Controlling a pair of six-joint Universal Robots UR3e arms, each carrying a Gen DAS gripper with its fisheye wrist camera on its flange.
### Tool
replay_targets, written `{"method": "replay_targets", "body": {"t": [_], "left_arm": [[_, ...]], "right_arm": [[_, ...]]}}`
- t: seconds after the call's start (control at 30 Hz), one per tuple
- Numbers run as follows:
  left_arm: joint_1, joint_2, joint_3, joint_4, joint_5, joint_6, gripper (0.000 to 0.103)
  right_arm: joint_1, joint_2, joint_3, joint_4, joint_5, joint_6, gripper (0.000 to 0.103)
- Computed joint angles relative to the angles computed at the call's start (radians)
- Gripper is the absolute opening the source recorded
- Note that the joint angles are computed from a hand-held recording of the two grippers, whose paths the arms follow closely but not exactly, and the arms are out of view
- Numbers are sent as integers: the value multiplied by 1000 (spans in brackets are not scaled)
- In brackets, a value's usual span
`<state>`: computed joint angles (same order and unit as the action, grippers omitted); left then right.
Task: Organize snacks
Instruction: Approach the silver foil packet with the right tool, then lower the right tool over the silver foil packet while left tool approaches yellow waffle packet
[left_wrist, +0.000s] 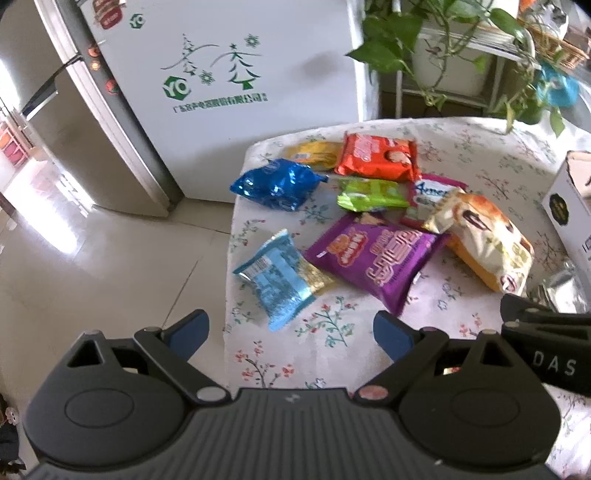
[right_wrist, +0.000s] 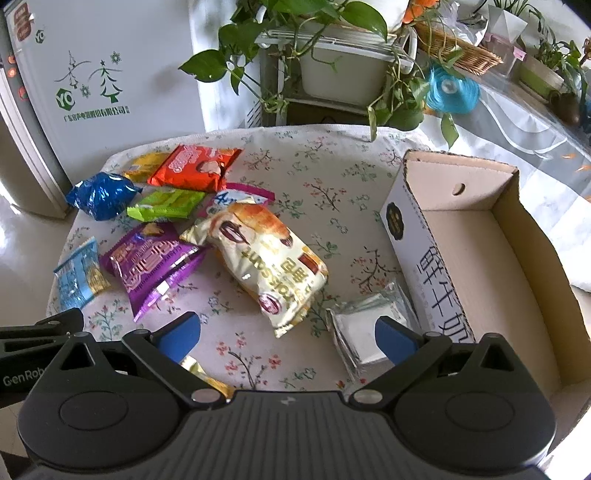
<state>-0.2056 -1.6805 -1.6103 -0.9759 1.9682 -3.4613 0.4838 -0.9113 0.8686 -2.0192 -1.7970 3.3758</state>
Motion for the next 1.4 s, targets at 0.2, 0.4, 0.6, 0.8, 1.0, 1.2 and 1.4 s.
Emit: {"method": "replay_targets", "body": {"t": [0.2, 0.4, 0.6, 0.8, 1.0, 1.2, 1.4], "left_arm": [[-17, -6, -11, 10, -21, 16, 95], [-8, 6, -47, 34, -84, 58, 96], [1, 22, -91, 75, -152, 115, 97], [-2, 31, -127, 140, -228, 163, 96], [-46, -5, -144, 191, -287, 224, 96], [-98, -70, -137, 249, -278, 239, 96], [-102, -114, -132, 278, -251, 205, 94]], "right_arm": [[-14, -42, 68, -7, 2, -14, 103], [-61, -110, 171, -19, 80, -3, 103], [-127, -191, 273, -61, 194, 9, 102], [-285, -303, 405, -126, 448, 113, 102], [-378, -348, 475, -153, 616, 189, 100], [-386, -350, 497, -159, 638, 223, 98], [-371, -324, 506, -188, 623, 288, 96]]}}
